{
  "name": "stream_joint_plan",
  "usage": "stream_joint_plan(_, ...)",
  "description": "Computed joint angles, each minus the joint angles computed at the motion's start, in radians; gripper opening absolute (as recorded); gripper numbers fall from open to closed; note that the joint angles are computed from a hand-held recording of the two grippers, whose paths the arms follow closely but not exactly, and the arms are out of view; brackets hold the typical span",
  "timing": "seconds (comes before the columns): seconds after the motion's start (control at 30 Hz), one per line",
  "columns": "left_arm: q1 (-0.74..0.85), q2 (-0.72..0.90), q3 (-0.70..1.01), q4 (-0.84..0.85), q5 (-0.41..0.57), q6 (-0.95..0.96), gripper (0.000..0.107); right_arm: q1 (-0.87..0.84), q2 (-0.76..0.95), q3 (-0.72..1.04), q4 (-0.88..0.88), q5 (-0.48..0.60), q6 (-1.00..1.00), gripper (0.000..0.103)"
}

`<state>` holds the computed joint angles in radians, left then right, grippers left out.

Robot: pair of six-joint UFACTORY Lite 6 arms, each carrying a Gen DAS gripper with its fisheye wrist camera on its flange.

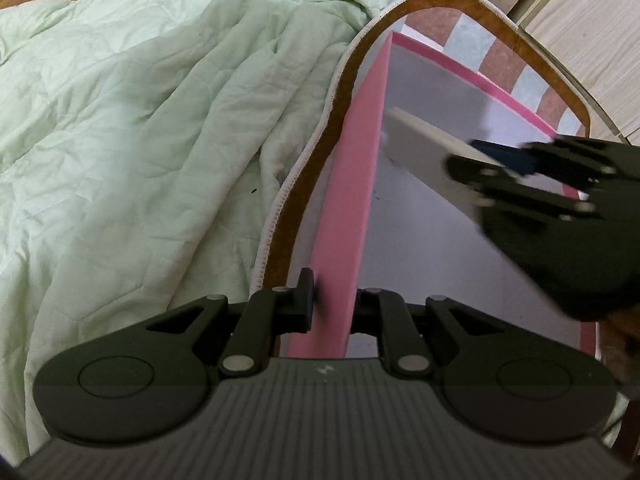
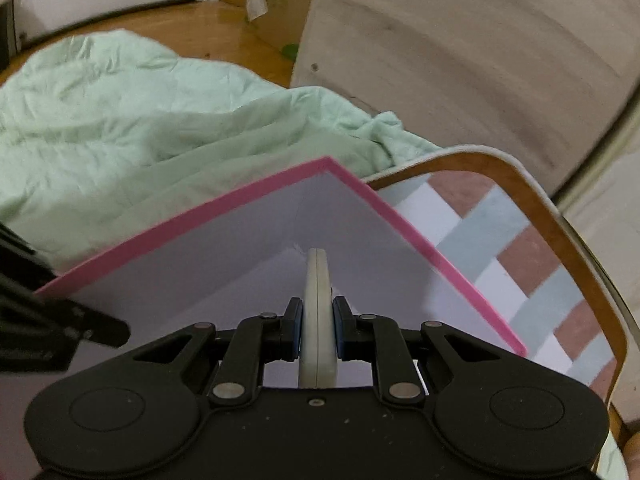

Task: Organize rigid objects
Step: 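Carry the remote into the pink box and open the right gripper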

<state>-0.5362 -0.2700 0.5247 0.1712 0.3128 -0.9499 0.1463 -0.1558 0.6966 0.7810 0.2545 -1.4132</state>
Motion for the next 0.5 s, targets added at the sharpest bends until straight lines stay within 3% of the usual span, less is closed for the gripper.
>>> stream_joint_plan(0.1,0.024,-0.010,-0.014,-0.039,-0.014,0.053,0.012,0.089,-0.005,-0.051,0.131,-0.109,-0.110,0.020)
stream_joint_plan(0.17,0.041,-0.026,-0.026,-0.063,-0.014,0.078,0.012,0.096,0.011,-0.042,0.197,-0.077,-0.151,0.026)
stream_joint_plan(0.23,0.067,-0.038,-0.039,-0.142,-0.021,0.163,0.012,0.077,0.031,-0.025,0.192,-0.003,-0.139,0.032)
stream_joint_plan(0.37,0.095,-0.051,-0.050,-0.205,-0.020,0.237,0.014,-0.022,0.110,0.046,0.185,0.226,-0.073,0.035)
stream_joint_plan(0.43,0.100,-0.054,-0.052,-0.218,-0.018,0.252,0.014,-0.093,0.168,0.109,0.147,0.356,0.039,0.044)
stream_joint_plan(0.5,0.108,-0.055,-0.056,-0.239,-0.023,0.276,0.014,-0.140,0.207,0.148,0.139,0.409,0.160,0.052)
